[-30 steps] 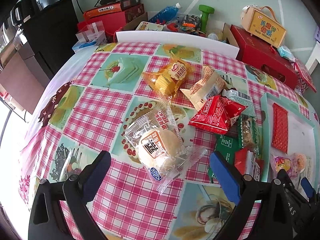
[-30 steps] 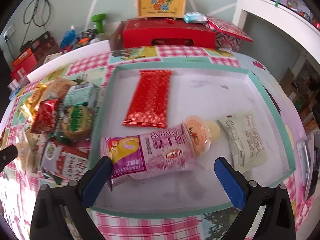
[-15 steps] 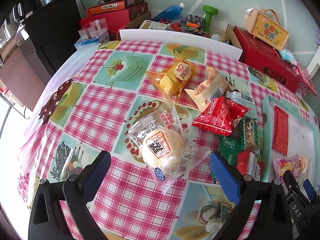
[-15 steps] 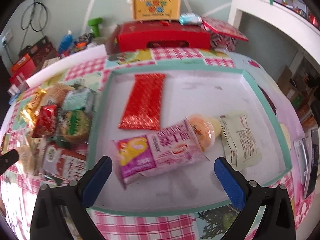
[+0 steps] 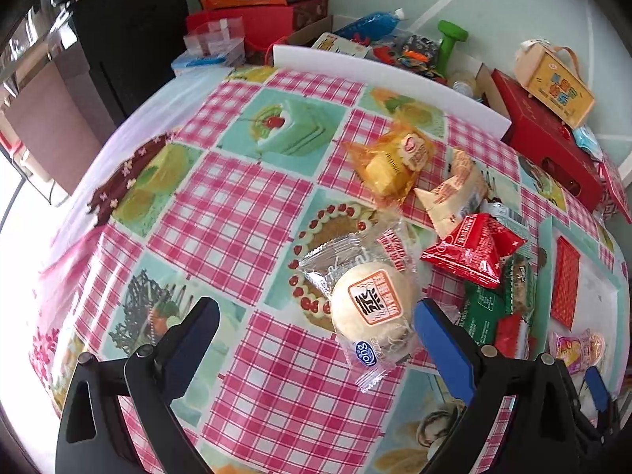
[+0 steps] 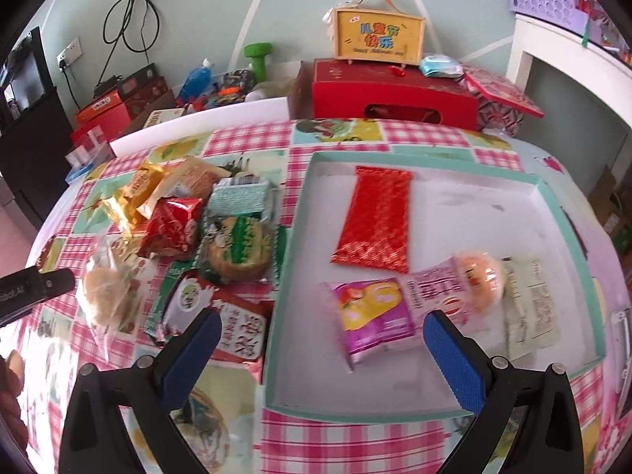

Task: Organize snacks
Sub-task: 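Grasp the clear-bagged bun with the left tool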

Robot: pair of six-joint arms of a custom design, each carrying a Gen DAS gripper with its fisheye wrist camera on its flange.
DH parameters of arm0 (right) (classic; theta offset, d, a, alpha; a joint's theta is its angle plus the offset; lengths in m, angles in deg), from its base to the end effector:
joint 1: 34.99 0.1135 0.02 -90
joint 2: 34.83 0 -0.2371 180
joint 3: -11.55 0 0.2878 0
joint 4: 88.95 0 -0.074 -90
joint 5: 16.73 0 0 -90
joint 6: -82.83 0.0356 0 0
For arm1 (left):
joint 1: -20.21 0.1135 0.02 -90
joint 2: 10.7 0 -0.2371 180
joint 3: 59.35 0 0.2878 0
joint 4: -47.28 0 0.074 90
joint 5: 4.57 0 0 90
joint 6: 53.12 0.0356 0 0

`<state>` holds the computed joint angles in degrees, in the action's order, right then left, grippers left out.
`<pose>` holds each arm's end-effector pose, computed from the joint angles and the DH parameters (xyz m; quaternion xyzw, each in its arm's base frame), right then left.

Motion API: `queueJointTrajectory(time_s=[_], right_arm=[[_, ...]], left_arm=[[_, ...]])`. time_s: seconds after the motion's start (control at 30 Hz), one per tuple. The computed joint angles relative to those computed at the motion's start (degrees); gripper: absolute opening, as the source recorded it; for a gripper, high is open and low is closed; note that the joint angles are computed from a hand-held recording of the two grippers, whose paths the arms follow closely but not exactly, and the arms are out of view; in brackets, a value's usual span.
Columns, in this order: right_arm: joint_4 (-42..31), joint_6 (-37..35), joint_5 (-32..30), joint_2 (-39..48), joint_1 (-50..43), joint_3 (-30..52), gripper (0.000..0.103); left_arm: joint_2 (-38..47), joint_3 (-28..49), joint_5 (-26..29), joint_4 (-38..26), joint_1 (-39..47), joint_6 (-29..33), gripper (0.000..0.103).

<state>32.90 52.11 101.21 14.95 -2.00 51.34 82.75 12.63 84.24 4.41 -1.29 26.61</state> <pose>0.1681 0.0892 0.1467 0.2613 0.9174 -0.0316 0.2984 0.3255 -0.1274 0.1460 0.0931 0.9705 -0.0510 0.2163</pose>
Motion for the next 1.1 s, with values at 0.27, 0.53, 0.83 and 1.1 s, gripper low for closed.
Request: queueJointTrajectory(time_s=[0.27,0.53,0.83,1.1], right_arm=[[6.32,-1.93,-2.92,4.89,-0.16,0.88,0.103],[7.68,-3.1,-2.84,7.27,0.57,1.85,0.103],[6.56,-3.09,-1.75,7.91,1.02,2.46,0.091],[2.69,-4.14,-0.98,9.82,2.7,4.03,0.086]], left_arm=[[4.78,3.41,3.39,-0.14,0.59,-2.73,0.099],[12.83,9.02,7.62,-1.46,0.35,-3.79,0.098],[12.2,7.31,6.42,-0.34,-1.86,-3.11,0.057],[9.2,3.81,6.12,-0.76,-3.54,-2.71,0.057]])
